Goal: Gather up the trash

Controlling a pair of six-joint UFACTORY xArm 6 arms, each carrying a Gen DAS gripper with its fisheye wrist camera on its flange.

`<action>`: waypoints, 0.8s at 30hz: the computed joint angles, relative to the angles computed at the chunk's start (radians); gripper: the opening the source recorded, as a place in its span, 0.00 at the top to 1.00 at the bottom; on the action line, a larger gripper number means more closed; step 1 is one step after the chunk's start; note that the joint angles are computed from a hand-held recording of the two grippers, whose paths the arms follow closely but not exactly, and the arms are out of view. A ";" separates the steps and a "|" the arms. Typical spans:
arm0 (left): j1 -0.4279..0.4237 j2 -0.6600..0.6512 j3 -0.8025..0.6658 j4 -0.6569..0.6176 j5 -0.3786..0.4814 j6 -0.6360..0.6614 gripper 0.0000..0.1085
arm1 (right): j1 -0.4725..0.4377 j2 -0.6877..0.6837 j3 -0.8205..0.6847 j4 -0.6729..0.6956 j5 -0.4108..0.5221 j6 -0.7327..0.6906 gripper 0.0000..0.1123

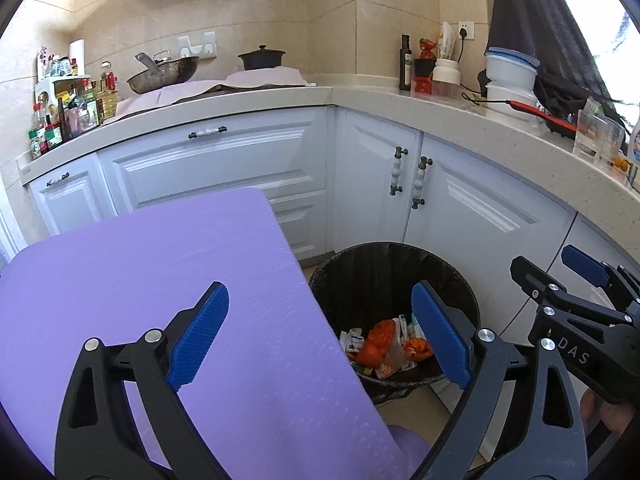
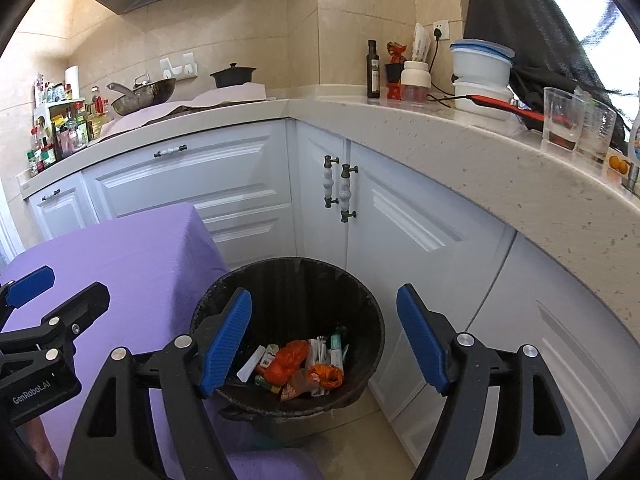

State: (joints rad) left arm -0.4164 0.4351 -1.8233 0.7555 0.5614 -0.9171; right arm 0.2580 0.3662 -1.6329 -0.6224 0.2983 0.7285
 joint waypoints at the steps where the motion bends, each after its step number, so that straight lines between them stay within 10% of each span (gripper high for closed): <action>1: 0.000 -0.007 0.010 0.007 -0.002 -0.008 0.16 | 0.001 -0.004 0.005 -0.008 -0.002 0.008 0.35; 24: 0.005 -0.085 0.105 0.092 -0.018 -0.109 0.16 | 0.009 -0.058 0.066 -0.106 -0.021 0.089 0.34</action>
